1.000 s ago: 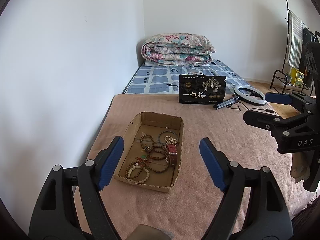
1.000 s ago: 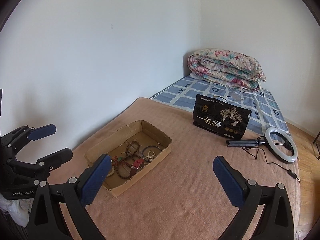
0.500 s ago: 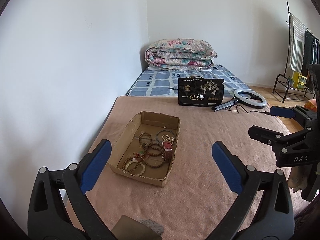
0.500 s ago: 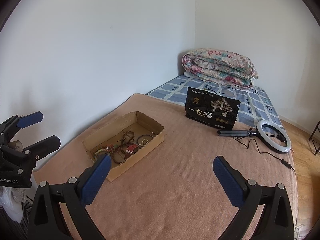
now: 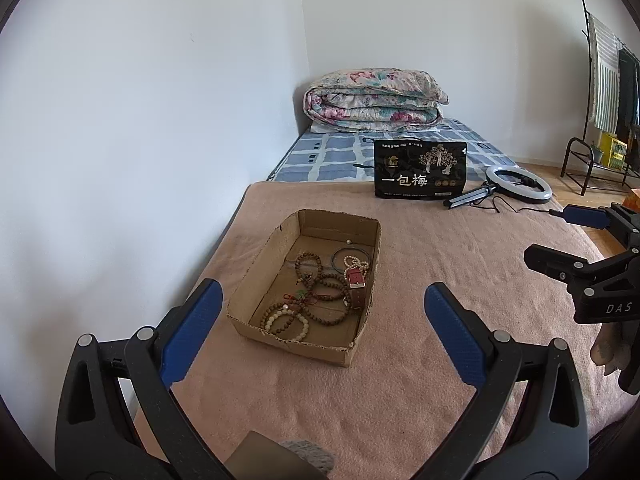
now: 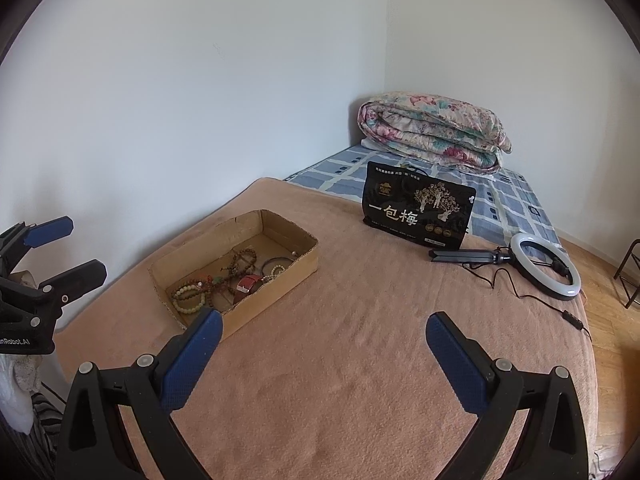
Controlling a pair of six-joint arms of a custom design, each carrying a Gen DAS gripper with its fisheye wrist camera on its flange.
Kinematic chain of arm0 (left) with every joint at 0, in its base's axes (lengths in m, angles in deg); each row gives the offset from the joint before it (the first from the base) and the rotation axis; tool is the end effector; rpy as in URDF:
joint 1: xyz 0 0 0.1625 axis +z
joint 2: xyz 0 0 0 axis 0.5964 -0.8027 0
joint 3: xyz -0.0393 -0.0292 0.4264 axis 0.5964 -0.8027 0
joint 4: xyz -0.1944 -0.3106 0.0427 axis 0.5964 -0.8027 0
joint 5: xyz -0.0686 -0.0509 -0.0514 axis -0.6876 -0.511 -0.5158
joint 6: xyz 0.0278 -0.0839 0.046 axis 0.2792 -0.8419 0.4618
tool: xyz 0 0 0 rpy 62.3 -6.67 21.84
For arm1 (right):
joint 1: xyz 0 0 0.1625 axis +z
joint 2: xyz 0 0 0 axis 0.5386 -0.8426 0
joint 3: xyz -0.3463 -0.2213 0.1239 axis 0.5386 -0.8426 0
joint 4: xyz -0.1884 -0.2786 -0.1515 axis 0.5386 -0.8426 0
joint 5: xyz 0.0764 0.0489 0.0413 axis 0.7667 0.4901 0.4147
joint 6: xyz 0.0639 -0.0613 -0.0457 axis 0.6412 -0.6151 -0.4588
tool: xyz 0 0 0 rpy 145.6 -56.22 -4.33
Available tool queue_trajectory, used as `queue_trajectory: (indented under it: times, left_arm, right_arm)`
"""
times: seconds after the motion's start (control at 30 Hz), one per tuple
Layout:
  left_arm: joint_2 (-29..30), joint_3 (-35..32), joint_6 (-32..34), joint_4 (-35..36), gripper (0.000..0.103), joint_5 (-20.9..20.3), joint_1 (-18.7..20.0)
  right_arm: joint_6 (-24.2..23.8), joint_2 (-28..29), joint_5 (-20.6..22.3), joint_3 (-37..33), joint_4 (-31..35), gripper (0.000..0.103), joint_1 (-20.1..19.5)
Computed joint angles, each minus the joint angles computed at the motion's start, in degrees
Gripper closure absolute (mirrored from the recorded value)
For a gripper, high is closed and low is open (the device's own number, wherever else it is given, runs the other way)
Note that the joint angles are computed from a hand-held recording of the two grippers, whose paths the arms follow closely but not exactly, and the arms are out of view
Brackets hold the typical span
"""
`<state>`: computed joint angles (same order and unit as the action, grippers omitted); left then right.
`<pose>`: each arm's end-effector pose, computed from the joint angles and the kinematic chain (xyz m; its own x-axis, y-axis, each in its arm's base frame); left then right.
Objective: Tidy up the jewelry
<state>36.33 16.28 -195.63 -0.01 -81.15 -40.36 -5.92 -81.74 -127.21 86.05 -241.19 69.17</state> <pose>-0.4821 -0.1681 0.1244 -0.5671 -0.4814 -0.6684 0.4344 0.5147 -0.7392 0.1940 -0.3376 0.3826 -0.4329 -0.7535 0.4949 -0.9014 0.3678 -0.2284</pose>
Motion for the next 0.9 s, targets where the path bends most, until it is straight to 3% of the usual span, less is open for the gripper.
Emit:
queue_trajectory:
  times: [0.9]
  left_arm:
    - [0.5, 0.1, -1.3, 0.9, 0.0, -0.3, 0.6]
  right_arm:
    - [-0.5, 0.9, -2.1, 0.6, -1.9, 0.0, -2.0]
